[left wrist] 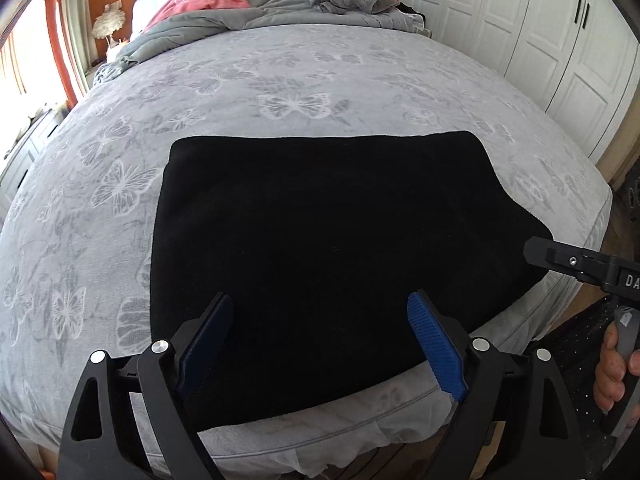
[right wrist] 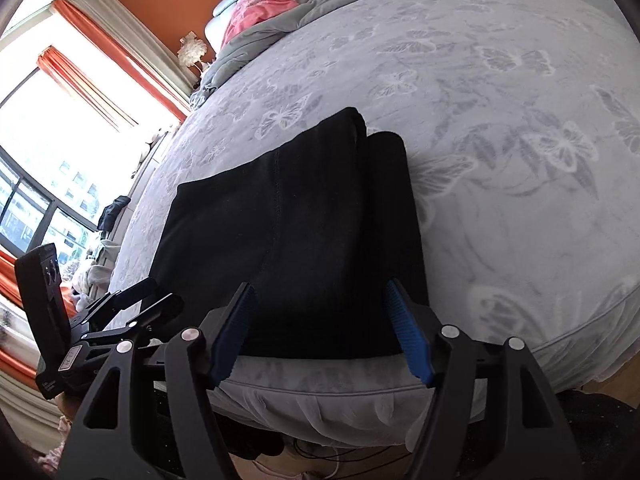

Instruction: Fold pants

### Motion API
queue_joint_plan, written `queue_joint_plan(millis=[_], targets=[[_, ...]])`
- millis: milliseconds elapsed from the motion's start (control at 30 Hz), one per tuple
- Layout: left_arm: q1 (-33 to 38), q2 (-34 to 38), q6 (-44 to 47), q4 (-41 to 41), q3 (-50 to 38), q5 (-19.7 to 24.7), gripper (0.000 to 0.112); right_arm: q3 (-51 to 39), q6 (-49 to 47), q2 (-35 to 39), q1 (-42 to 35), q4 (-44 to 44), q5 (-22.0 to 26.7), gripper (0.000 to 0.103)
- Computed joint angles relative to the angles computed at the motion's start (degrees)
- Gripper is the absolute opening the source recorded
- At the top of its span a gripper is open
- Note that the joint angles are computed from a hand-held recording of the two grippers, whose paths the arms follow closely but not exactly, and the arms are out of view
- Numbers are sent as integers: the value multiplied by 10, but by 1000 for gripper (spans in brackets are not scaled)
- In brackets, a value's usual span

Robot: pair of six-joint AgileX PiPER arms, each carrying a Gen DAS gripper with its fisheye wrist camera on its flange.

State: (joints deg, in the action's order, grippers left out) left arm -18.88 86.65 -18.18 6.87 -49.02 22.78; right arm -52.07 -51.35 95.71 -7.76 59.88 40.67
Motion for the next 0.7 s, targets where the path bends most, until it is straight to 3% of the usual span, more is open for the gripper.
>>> queue_joint_plan(millis=[33,67,100,133,200,333,433,500,600,700], targets=[[16,-6,27,-31,2,-1,86,-2,-4,7,1,10,0,60],[33,-13,42,-55,5,0,86,-4,-11,10,4,15,1,33],[52,-20,57,-77,8,1,86,-13,0,17,11,3,1,23],[74,-28,76,-102,10,4,86,-19,8,21,15,-5,3,21],[113,-45,87,-120,16,11,86,-30,23,15,28,-22,5,16],[196,-92,66,-95,31,20,86,-75,38,-4,56,28,78,15],[255,-115,0,-13,35,31,86,-160,92,6,152,22,89,15],[314,-123,12,-23,36,36,86,-230,126,40,225,19,95,15],[429,-126,116,-122,29,45,86,-343,192,110,338,-17,83,15],[500,-137,103,-101,30,42,86,-466,260,196,424,-46,95,15]])
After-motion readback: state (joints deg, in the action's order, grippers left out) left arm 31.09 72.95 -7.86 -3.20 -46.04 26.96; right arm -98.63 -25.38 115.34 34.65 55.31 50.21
